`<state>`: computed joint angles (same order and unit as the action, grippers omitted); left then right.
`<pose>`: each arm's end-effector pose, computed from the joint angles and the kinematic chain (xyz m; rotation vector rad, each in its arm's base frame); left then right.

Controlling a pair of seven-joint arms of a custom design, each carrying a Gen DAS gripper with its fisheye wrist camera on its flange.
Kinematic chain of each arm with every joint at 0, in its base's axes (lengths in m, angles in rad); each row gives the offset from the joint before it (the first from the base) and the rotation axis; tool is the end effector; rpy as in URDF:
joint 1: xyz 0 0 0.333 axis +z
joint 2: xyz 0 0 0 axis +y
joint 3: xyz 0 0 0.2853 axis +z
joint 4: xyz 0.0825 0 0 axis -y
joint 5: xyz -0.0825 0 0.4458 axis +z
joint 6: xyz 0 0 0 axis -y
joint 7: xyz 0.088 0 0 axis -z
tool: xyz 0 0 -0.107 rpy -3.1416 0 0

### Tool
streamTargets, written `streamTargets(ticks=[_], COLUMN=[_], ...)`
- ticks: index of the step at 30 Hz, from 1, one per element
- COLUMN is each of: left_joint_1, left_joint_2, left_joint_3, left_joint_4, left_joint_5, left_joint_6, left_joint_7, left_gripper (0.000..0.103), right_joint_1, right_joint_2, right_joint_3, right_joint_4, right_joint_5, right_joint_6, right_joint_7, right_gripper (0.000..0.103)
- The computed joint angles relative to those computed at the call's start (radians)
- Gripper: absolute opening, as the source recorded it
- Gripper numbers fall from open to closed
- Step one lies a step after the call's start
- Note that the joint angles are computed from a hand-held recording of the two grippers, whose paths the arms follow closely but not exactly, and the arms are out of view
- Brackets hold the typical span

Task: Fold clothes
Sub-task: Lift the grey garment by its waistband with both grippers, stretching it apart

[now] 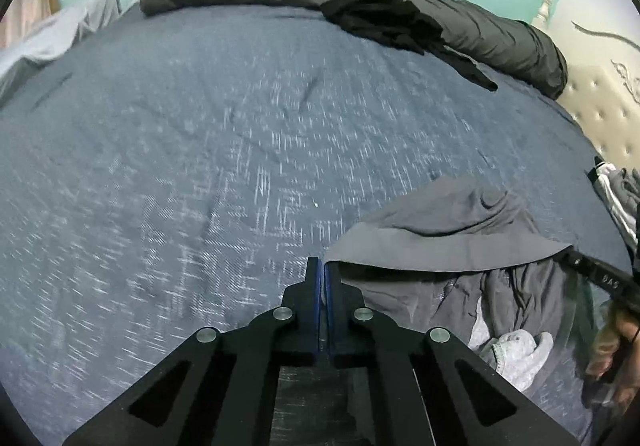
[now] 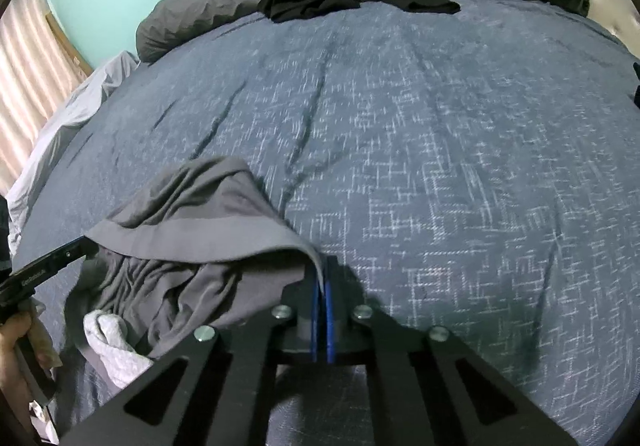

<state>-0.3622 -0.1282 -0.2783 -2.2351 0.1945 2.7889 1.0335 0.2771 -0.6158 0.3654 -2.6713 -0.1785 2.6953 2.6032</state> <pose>0.4797 -0.3715 0.4381 -1.6420 2.1639 -0.8874 0.3816 0.2807 0.4268 -1.5429 1.9849 -0.4076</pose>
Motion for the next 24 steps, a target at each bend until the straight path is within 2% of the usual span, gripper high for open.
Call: streamTargets(ticks=[4, 9, 12, 17, 24], left_joint_1=[0.009, -0.009, -0.035, -0.057, -0.115], left_joint_2=[-0.05, -0.122, -0.176, -0.266, -0.254], left_joint_3=[-0.02, -0.028, -0.024, -0.023, 0.017], left_joint_4=[-0.019, -0.054, -0.075, -0.073, -0.079], left_joint_5=[0.092, 0.12, 0.097, 0.099, -0.038], left_joint_6=[-0.014, -0.033, -0.058, -0.115, -0.156], left_joint_7=[-0.034, -0.032, 0.002, 0.06, 0.175], left_gripper=[0.002, 0.002, 0.002, 0.002, 0.002], right_joint_1=[0.0, 0.018, 0.033, 0.066, 0.073], right_joint_2=[-0.049, -0.181, -0.226, -0.319, -0.374], right_joint_3=[0.009, 0.025, 0.025, 0.021, 0.027], right_joint_4=[-0.01, -0.053, -0.057, -0.023, 0.079], right_joint_5=[-0.015, -0.01, 0.001, -0.001, -0.015], right_joint_6=[-0.009, -0.067, -0.111, -0.235, -0.392], right_joint_7=[-0.004, 0.019, 0.013, -0.043, -0.151], right_gripper=[0.002, 0.002, 0.001, 0.001, 0.001])
